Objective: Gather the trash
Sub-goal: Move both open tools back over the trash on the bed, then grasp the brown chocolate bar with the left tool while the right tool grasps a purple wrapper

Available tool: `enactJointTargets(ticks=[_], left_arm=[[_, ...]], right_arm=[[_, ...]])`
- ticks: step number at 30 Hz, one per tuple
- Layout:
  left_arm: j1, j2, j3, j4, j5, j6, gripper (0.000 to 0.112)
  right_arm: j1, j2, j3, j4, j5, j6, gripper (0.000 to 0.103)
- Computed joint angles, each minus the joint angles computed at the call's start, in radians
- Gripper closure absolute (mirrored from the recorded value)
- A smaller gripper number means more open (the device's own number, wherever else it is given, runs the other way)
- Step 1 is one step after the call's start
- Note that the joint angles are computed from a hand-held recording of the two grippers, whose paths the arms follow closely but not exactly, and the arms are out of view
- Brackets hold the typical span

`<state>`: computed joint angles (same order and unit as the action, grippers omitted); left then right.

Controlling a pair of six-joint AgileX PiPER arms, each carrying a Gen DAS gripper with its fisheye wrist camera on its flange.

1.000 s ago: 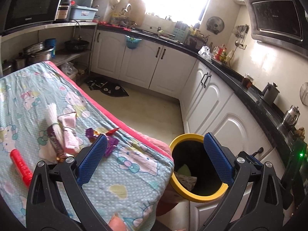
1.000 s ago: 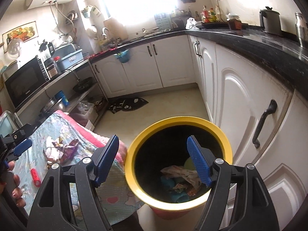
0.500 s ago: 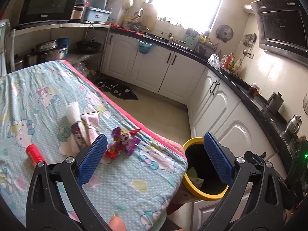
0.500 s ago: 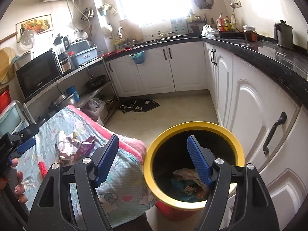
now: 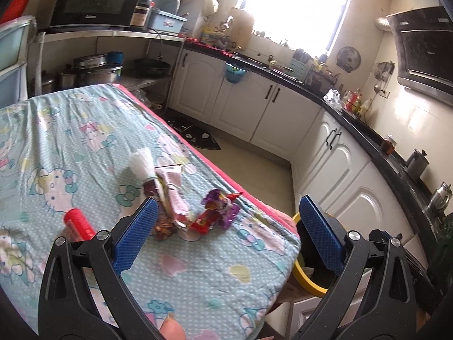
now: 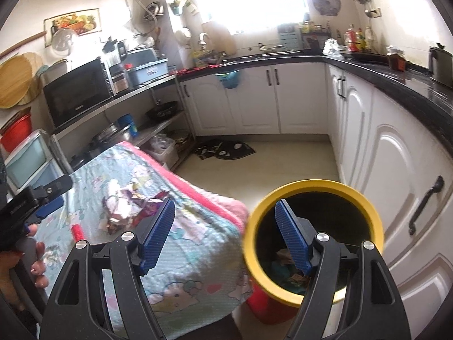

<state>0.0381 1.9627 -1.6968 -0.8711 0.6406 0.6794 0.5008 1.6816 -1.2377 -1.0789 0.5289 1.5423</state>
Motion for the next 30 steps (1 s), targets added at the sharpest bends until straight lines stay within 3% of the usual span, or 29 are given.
enactJointTargets(ticks=[13,20,25,30], left_arm=[[0.066,0.084,-0.071,0.033,0.026,-0.061,0.02],[0.088,0.16,-0.16,0.075,0.07,-0.139,0.021],[0.09,0.251,-0.308,0.142,0.142,-0.229,0.038],[0.082,0.383,-0.541,0.227,0.26,-0.354,0.053]], right_arm=[[0.029,0.173,-0.234,0.248,-0.048,-0.352,0.032],[0.008,0.314,-0.409,0.458,-0.054,-0.631,0.032],[-0.002,0.411,-0.539,0.57,-0.019,-0.793,0.032],[-0.024,0.519,-0.7,0.732,0.029,-0.992,0.032]])
